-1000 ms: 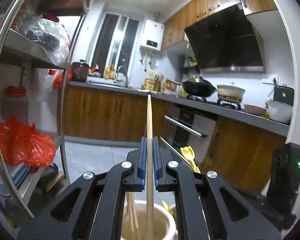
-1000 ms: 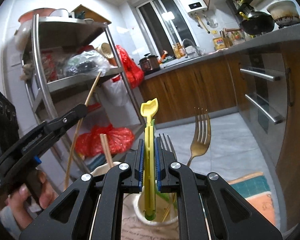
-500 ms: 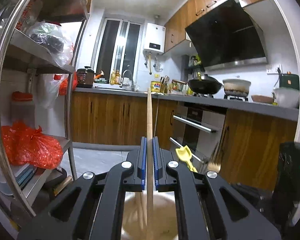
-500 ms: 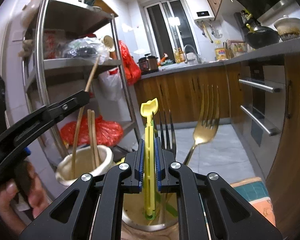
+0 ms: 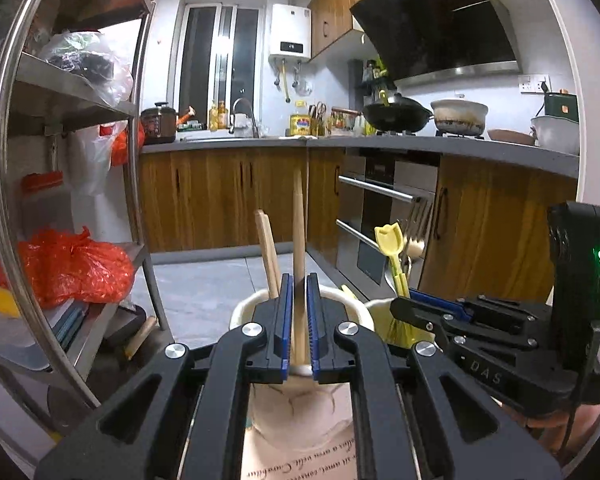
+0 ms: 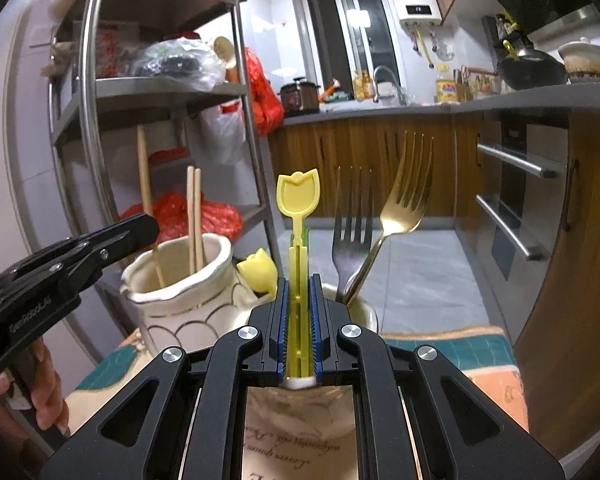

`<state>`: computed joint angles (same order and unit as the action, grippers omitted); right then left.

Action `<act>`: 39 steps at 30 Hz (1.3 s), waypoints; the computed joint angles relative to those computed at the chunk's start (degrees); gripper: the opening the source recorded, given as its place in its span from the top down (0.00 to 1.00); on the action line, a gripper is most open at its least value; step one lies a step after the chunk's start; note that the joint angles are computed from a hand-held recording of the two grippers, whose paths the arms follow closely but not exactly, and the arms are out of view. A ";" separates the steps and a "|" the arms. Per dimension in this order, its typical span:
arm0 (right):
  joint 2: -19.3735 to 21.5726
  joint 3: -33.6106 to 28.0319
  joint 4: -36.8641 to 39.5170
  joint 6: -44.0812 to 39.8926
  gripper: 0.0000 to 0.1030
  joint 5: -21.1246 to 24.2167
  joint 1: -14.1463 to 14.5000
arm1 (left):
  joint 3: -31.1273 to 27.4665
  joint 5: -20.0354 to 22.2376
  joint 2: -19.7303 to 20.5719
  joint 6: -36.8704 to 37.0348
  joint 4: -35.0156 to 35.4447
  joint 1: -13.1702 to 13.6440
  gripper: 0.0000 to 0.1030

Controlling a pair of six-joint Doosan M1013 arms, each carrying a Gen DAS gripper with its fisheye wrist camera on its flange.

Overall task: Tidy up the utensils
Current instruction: 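Drop yellow spoon in smaller pot with right tool while left drops chopstick in larger pot, then grasp the silver flower-ended spoon by its handle with the right tool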

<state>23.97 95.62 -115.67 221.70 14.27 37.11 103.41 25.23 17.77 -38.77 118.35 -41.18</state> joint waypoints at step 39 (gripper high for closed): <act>-6.85 9.22 63.30 -61.42 0.29 10.42 2.87 | 8.82 -0.11 -5.62 15.61 -22.19 -6.46 0.05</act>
